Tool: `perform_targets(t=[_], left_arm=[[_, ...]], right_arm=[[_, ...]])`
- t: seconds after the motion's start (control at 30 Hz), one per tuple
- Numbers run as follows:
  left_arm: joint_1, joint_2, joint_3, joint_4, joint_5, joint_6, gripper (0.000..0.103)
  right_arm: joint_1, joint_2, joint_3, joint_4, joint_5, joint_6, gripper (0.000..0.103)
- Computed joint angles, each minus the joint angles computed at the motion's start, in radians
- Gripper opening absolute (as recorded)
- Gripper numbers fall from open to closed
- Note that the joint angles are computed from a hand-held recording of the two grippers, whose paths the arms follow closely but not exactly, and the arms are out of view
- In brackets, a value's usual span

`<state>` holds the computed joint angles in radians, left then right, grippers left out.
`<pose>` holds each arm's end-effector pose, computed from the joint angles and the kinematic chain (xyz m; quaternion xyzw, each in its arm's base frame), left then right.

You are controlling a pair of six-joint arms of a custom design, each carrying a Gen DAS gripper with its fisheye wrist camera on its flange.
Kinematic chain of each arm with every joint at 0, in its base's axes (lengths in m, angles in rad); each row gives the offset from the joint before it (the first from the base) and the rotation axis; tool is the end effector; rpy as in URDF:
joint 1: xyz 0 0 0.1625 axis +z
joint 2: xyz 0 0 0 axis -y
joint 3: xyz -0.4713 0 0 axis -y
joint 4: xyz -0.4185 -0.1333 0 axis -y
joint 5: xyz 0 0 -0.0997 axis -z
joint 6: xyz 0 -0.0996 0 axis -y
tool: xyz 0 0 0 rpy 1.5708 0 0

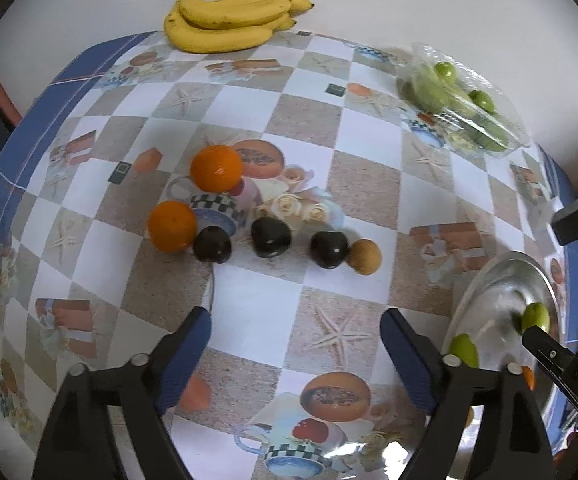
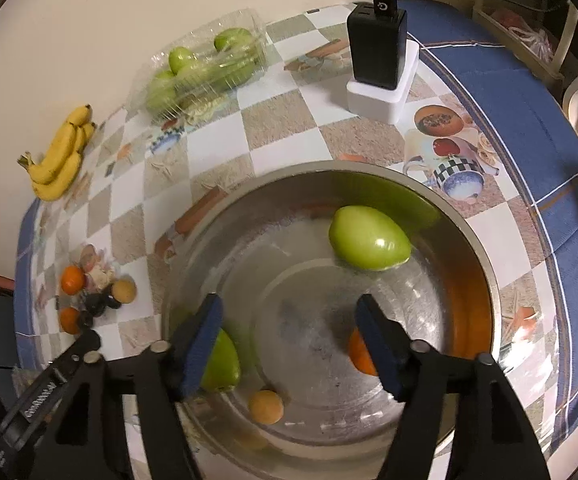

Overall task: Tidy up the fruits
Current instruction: 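Withdraw both open tools from the basin back toward the fruit cluster, then move the left tool to an orange while the right tool approaches a small yellow fruit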

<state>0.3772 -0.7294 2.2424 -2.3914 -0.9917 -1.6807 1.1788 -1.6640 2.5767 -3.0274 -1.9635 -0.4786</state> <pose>-0.3019 -0.3216 -0.0690 -0.1234 0.8983 -0.2229 0.3581 -0.0438 -0.3552 0.2735 -0.0115 -0.9461 0.1596 0.2815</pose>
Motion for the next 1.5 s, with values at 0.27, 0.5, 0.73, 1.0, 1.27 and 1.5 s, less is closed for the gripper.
perform_targets(t=[0.27,0.5,0.73,1.0,1.27,1.5], left_arm=[[0.007,0.005,-0.006,0.053,0.003,-0.04,0.102],[0.0,-0.001,-0.01,0.114,0.028,-0.069,0.103],[-0.003,-0.014,-0.01,0.147,0.048,-0.073,0.103],[-0.012,-0.053,-0.001,0.239,0.089,-0.093,0.103],[-0.009,-0.121,0.033,0.34,0.097,-0.159,0.103],[-0.008,-0.176,0.071,0.376,0.096,-0.216,0.103]], right_arm=[[-0.008,0.035,0.01,-0.056,-0.001,-0.02,0.086],[-0.012,0.038,0.021,-0.098,0.019,-0.027,0.103],[-0.012,0.035,0.025,-0.105,0.033,-0.018,0.103],[0.01,0.036,0.032,-0.063,0.082,-0.031,0.103],[0.08,0.104,0.066,-0.132,0.062,-0.072,0.103],[0.126,0.167,0.087,-0.182,0.068,-0.082,0.103]])
